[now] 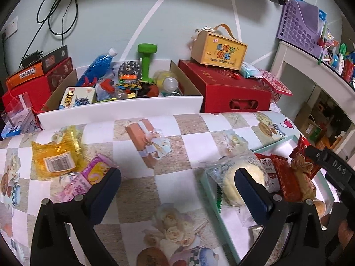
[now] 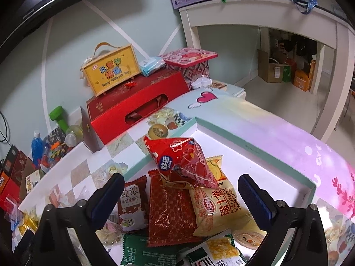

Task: Organize snacks
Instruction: 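Move both open tools back to the remaining packets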

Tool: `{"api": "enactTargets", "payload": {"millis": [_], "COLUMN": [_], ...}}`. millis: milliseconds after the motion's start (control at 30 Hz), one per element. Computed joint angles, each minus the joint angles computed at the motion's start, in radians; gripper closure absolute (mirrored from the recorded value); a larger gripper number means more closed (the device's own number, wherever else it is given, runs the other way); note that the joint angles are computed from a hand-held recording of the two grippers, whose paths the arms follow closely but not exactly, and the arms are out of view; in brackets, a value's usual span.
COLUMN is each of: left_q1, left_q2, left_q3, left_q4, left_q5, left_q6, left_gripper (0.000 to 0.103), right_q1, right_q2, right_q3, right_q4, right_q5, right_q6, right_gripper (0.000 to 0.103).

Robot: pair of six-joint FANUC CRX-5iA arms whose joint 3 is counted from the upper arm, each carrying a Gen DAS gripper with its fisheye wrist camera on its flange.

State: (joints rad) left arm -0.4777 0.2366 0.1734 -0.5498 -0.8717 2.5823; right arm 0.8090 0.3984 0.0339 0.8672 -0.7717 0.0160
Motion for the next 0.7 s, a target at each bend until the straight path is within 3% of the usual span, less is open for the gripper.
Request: {"api": "enactTargets", "payload": {"millis": [367,700], "left_q1": [0.036,0.064], "left_q2": [-0.062,-0.124], "left_q3": [-0.06,-0.118], "left_q4": [-0.03,-0.059], "left_q5": [-0.064,-0.113], "left_q6": [0.078,0.157], "left_gripper": [0.001,0.001], "right_q1": [0.051,0.072], "right_q2": [0.042,0.052], "right_q3": [0.074,0.089], "right_q4": [-0.046,-0.035], "right_q5": [0.054,0.06], "right_q6": [0.186,0.223], "right_gripper": [0.0,0.0]}}
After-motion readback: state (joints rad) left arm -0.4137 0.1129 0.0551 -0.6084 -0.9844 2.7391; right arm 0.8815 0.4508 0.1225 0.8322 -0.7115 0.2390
